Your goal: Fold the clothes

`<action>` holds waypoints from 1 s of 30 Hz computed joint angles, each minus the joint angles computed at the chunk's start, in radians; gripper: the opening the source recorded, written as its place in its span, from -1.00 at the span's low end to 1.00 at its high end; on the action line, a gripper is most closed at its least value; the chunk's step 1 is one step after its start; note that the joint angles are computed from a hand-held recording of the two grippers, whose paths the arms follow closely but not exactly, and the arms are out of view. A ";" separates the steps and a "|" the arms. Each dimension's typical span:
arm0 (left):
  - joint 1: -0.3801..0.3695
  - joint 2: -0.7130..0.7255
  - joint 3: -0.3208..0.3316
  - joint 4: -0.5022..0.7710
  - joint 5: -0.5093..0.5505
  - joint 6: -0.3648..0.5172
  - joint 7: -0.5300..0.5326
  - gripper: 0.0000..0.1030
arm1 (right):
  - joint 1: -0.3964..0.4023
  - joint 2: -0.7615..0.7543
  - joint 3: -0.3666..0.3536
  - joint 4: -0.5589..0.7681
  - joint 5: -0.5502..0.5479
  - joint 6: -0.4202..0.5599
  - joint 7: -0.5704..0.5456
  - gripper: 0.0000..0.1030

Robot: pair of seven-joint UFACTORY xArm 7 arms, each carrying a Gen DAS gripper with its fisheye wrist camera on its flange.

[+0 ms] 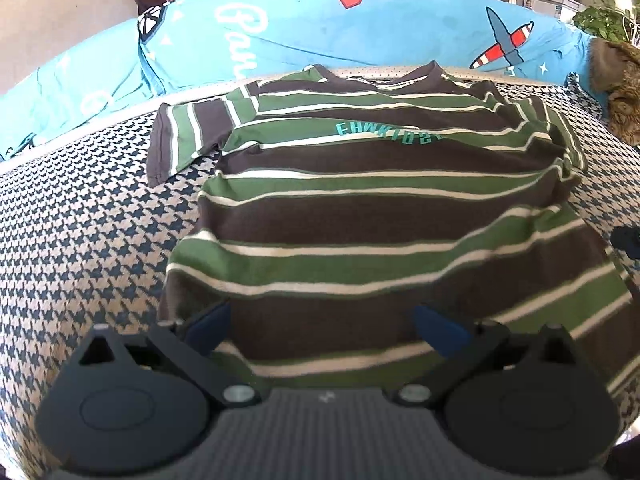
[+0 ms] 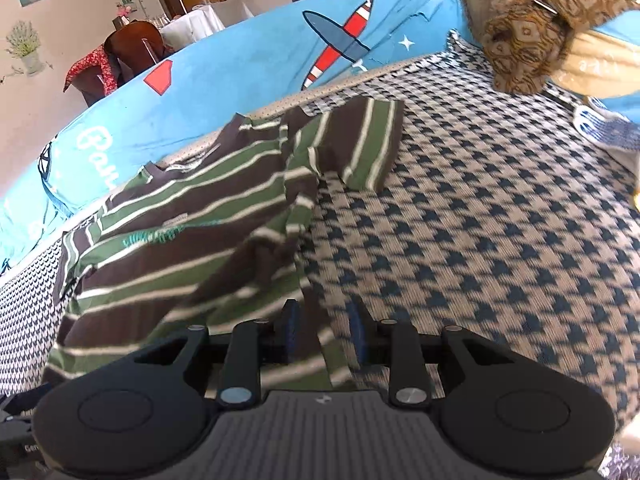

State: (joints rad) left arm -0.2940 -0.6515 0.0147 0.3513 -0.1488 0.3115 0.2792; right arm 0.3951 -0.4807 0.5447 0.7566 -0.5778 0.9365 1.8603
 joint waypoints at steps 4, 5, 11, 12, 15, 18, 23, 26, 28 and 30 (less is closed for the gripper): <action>0.007 -0.054 0.017 -0.029 -0.002 0.031 0.005 1.00 | 0.029 -0.026 0.026 -0.018 0.031 0.028 0.030 -0.47; 0.003 -0.071 0.030 -0.037 -0.008 0.039 0.014 1.00 | 0.036 -0.032 0.035 -0.021 0.039 0.040 0.038 -0.47; 0.035 -0.152 0.055 -0.081 -0.017 0.082 0.036 1.00 | 0.076 -0.058 0.089 -0.023 0.073 0.119 0.092 -0.44; 0.041 -0.163 0.058 -0.086 -0.018 0.095 0.038 1.00 | 0.081 -0.059 0.097 -0.022 0.076 0.131 0.101 -0.42; 0.050 -0.200 0.070 -0.106 -0.023 0.115 0.054 1.00 | 0.096 -0.062 0.112 -0.026 0.075 0.142 0.124 -0.26; 0.063 -0.225 0.071 -0.120 -0.024 0.125 0.064 1.00 | 0.101 -0.049 0.125 -0.021 0.060 0.146 0.136 -0.19; 0.082 -0.241 0.061 -0.136 -0.022 0.119 0.060 1.00 | 0.108 -0.007 0.138 0.000 0.019 0.165 0.158 -0.13; 0.087 -0.245 0.053 -0.142 -0.018 0.114 0.050 1.00 | 0.115 0.014 0.134 0.005 -0.014 0.159 0.174 -0.12; 0.090 -0.246 0.050 -0.143 -0.016 0.113 0.042 1.00 | 0.122 0.032 0.130 0.012 -0.037 0.155 0.174 -0.15; 0.091 -0.242 0.049 -0.142 -0.016 0.110 0.034 1.00 | 0.128 0.063 0.130 0.030 -0.057 0.175 0.169 -0.19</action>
State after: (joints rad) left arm -0.2034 -0.8936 0.0641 0.2092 -0.1646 0.4216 0.3135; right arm 0.5232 -0.4180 0.6747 0.7863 -0.6353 1.1111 2.0289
